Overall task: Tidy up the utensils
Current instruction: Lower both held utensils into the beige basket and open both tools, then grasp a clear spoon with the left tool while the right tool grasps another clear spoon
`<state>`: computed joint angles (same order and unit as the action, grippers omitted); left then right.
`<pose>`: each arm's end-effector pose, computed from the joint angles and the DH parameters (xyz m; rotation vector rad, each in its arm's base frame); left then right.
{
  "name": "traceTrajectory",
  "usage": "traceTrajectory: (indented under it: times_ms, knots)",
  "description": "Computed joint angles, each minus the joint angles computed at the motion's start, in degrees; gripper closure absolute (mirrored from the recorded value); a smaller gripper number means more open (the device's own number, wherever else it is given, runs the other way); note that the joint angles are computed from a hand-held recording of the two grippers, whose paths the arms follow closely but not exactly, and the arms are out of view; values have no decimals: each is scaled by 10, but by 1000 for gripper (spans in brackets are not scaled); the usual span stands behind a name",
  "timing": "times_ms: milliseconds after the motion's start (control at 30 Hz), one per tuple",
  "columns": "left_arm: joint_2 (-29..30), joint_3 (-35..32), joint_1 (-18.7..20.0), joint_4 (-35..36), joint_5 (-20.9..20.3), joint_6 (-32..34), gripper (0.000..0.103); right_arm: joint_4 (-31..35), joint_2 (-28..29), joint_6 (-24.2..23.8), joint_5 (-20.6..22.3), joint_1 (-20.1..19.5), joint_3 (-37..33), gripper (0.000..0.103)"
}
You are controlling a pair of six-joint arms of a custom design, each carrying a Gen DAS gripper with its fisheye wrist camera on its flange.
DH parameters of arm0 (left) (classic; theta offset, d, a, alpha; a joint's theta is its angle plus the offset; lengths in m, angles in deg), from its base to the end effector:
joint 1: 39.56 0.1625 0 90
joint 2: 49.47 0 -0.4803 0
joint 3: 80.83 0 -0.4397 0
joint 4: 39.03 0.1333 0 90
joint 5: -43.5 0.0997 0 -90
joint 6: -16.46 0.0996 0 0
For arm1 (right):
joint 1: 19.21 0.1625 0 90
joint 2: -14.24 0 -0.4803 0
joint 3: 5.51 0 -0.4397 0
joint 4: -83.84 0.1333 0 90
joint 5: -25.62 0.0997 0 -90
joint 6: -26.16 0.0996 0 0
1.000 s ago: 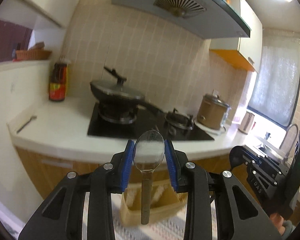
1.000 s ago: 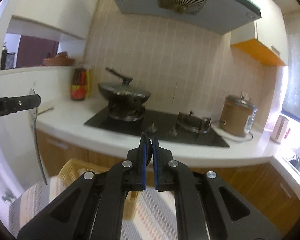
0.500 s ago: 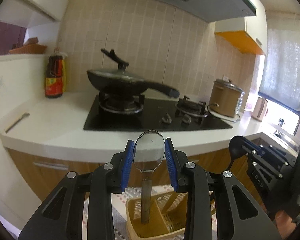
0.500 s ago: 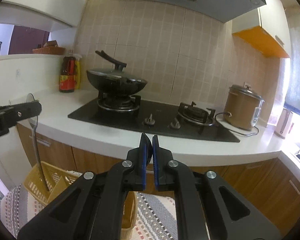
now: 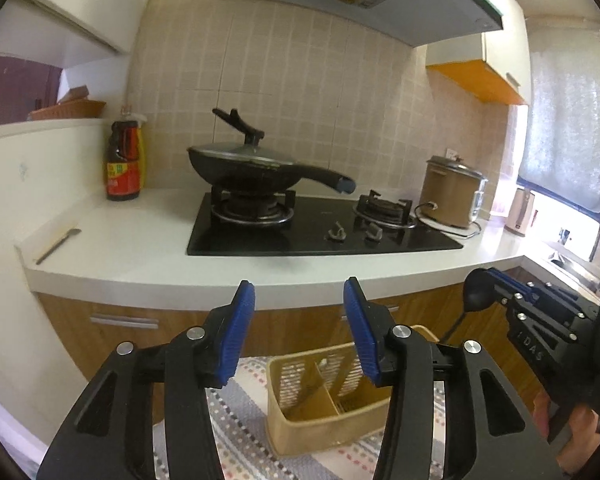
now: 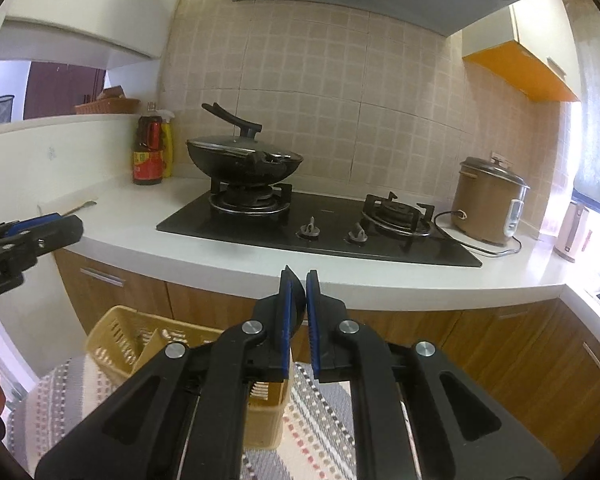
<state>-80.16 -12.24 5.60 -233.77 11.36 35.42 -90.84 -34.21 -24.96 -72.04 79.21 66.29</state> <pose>-0.4436 -0.7547 0.2084 0.4273 2.0346 -1.4979 0.2442 -0.8299 0.3878 1.0860 -2.0865 1.2407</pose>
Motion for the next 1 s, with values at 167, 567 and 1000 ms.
traceTrajectory:
  times_ms: [167,567,1000]
  knots:
    - [-13,29,-23,-26,19,15,54,-12,-31,-2,7,0,41,73]
    - [-43,119,-52,-21,51,-54,48,-19,-113,-23,35,-14,157,54]
    - [-103,175,-1,453,-47,-448,50,458,-89,162,-70,-55,36,54]
